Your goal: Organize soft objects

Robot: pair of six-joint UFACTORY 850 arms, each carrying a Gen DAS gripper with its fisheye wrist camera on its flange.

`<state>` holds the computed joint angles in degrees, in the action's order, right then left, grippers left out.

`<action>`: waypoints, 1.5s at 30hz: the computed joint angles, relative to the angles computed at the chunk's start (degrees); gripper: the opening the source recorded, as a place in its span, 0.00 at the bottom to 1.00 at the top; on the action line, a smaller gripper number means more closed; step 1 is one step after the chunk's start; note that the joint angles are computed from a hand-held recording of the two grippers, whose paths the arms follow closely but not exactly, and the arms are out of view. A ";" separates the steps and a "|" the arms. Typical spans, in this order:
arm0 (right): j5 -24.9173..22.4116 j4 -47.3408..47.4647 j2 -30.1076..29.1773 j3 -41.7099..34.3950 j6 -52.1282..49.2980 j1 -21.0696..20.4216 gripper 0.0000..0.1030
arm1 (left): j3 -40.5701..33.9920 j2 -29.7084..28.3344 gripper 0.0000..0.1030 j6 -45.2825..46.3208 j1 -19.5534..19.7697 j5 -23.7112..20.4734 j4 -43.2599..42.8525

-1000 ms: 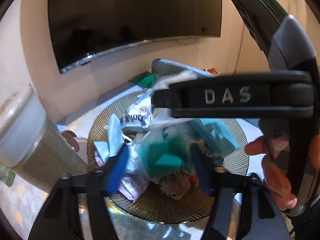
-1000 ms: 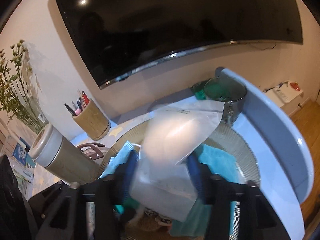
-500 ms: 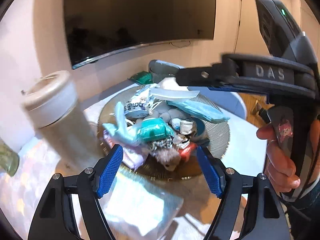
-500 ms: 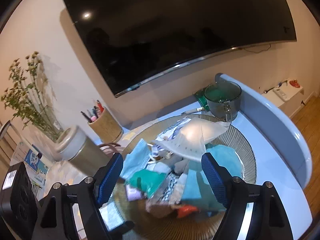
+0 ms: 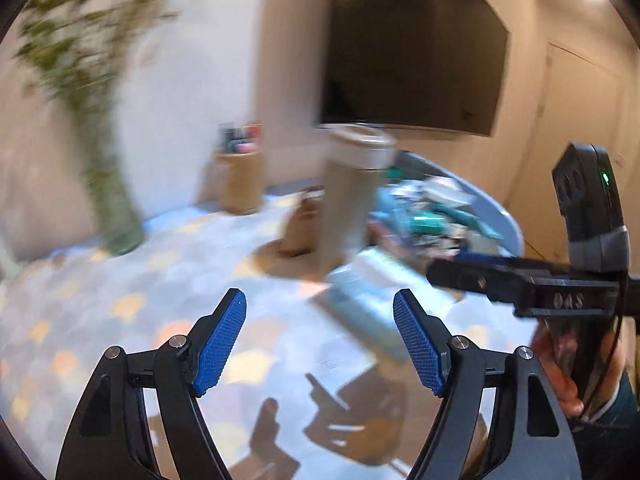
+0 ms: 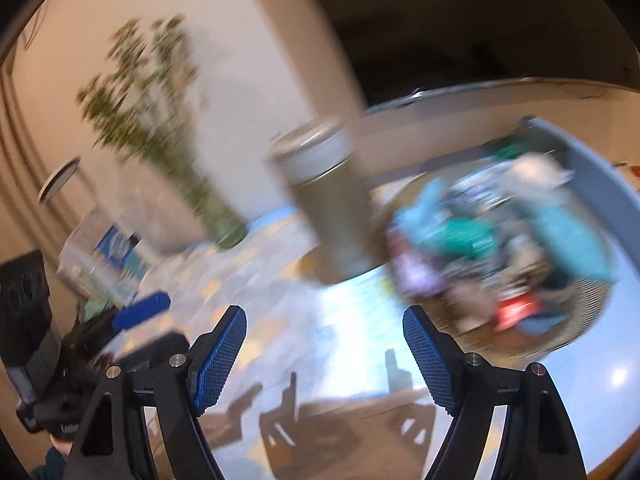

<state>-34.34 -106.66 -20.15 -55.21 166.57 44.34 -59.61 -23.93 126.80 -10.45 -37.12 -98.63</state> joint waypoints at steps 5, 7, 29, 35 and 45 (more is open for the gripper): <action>5.19 2.77 -7.65 -11.45 -9.49 0.72 0.77 | -2.56 -2.02 0.73 -1.71 6.44 -1.10 -0.91; 6.27 6.73 -11.38 -17.73 -17.34 1.17 0.77 | -4.28 -3.13 0.73 -1.98 8.65 -0.75 -2.23; -12.57 28.49 -40.30 -53.34 -47.81 -0.34 0.84 | -16.86 -20.97 0.73 26.58 6.48 17.37 -43.11; -13.72 31.64 -42.06 -55.92 -51.90 -0.45 0.84 | -16.19 -20.74 0.73 30.26 6.09 16.43 -44.83; -16.53 35.03 -44.28 -59.70 -56.23 -0.16 0.84 | -16.27 -20.70 0.73 29.02 6.10 17.04 -44.07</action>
<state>-50.88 -71.63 -64.43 -114.90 110.35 44.18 -75.88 -44.63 155.81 -4.35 -20.08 -142.70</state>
